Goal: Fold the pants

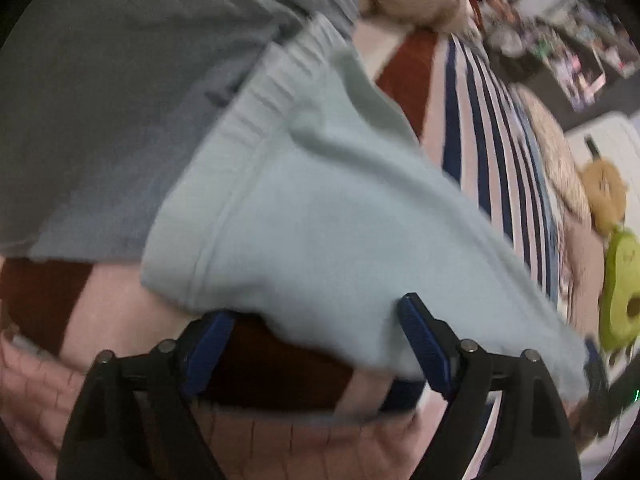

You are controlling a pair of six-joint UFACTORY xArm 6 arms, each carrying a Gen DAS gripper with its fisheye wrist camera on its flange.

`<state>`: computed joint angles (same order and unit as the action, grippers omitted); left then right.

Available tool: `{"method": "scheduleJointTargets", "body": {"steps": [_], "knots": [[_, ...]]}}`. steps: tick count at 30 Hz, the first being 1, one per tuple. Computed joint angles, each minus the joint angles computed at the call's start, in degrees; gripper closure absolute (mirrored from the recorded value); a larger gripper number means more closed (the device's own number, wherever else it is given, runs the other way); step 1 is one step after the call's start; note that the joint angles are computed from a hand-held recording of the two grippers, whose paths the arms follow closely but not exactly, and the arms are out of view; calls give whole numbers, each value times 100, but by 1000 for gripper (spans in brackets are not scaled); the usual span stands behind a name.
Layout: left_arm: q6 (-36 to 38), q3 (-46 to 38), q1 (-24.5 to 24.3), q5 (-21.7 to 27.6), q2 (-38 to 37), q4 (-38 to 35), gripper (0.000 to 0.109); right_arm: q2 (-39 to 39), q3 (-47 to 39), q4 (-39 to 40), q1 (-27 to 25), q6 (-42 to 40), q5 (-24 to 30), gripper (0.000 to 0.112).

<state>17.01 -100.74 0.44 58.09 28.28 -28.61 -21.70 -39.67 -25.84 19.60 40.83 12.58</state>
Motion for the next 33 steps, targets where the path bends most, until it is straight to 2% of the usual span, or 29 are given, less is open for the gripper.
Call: {"method": "scheduleJointTargets", "body": {"steps": [1, 4, 7, 10, 14, 18, 20, 21, 22, 23, 24, 25, 26, 27, 29, 31, 33], "knots": [[-102, -139, -11, -65, 87, 44, 55, -15, 9, 20, 11, -35, -29, 49], [-219, -153, -125, -470, 109, 397, 78, -44, 24, 56, 29, -80, -50, 49], [-175, 86, -196, -811, -25, 489, 88, -78, 57, 109, 14, -93, -83, 49], [140, 743, -256, -1312, -558, 378, 98, -108, 71, 142, 11, -123, -100, 49], [537, 1356, -386, -2069, -1109, 448, 98, -143, 71, 199, 0, -174, -108, 49], [307, 924, -425, -1871, -804, 662, 97, -149, 71, 253, -11, -170, -130, 49], [-35, 556, -379, -1515, -536, 801, 76, -169, 89, 306, -1, -221, -161, 49], [-181, 386, -373, -1399, -391, 803, 50, -176, 95, 303, -1, -223, -175, 49], [-233, 305, -356, -1335, -286, 723, 45, -191, 102, 293, 2, -219, -182, 49], [-390, 255, -358, -1354, -205, 830, 45, -217, 124, 295, 1, -224, -195, 49], [-462, 342, -350, -1435, -226, 916, 48, -231, 132, 309, 1, -235, -203, 49], [-453, 400, -344, -1568, -235, 898, 64, -245, 142, 338, 6, -255, -215, 49], [-398, 479, -332, -1704, -274, 824, 76, -256, 150, 373, 14, -287, -231, 49], [-290, 562, -328, -1807, -328, 652, 95, -263, 157, 403, 16, -322, -249, 49], [112, 752, -307, -2040, -491, 207, 99, -284, 176, 459, 32, -391, -277, 49], [236, 1047, -339, -2421, -745, 289, 100, -293, 180, 484, 54, -427, -289, 49], [336, 1199, -290, -2531, -975, 241, 100, -290, 178, 472, 68, -412, -283, 49]]}}
